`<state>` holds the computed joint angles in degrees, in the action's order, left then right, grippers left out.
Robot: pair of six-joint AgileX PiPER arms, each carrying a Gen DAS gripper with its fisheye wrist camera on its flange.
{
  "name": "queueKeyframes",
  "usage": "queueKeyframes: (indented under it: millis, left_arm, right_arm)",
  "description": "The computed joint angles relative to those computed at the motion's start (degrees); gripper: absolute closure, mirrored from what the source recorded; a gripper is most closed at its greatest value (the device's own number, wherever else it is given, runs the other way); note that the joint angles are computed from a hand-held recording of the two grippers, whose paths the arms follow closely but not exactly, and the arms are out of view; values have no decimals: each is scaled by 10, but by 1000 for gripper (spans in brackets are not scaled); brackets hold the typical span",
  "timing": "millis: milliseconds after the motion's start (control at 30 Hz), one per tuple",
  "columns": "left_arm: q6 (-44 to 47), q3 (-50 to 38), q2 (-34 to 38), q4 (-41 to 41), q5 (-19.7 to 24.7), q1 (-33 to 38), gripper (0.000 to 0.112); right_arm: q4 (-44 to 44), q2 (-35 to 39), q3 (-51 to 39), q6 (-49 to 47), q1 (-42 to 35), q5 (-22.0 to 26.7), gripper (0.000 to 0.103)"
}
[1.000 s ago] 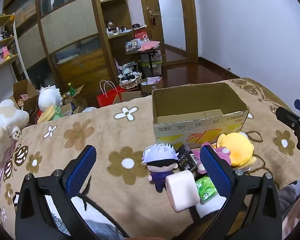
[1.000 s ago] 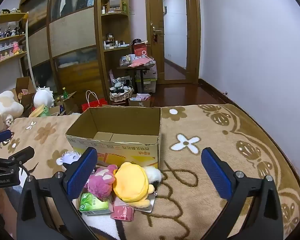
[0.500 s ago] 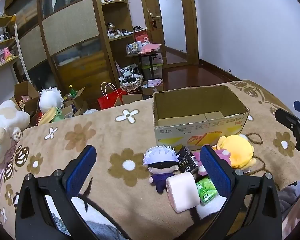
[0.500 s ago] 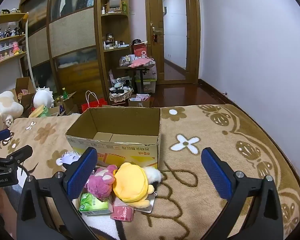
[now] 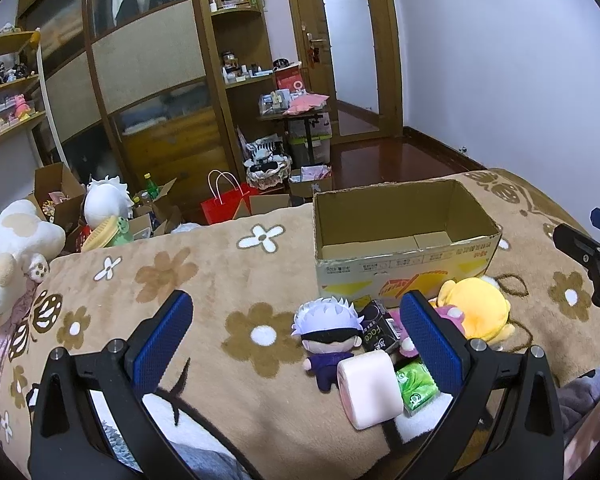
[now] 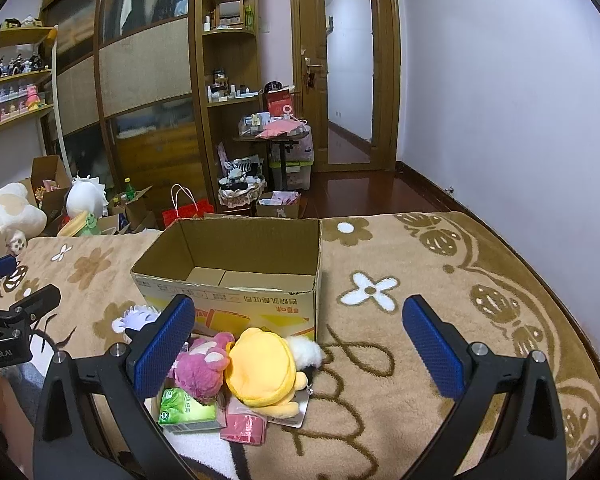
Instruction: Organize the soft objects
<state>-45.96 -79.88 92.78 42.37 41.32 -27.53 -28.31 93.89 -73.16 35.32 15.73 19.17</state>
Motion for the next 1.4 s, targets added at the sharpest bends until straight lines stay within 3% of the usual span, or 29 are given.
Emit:
queueKeyframes:
  millis: [1400]
  left_arm:
    - [-9,5,-4,8,-4,0,10]
  right_arm:
    - [-6,0,3,5,-1,-5,0]
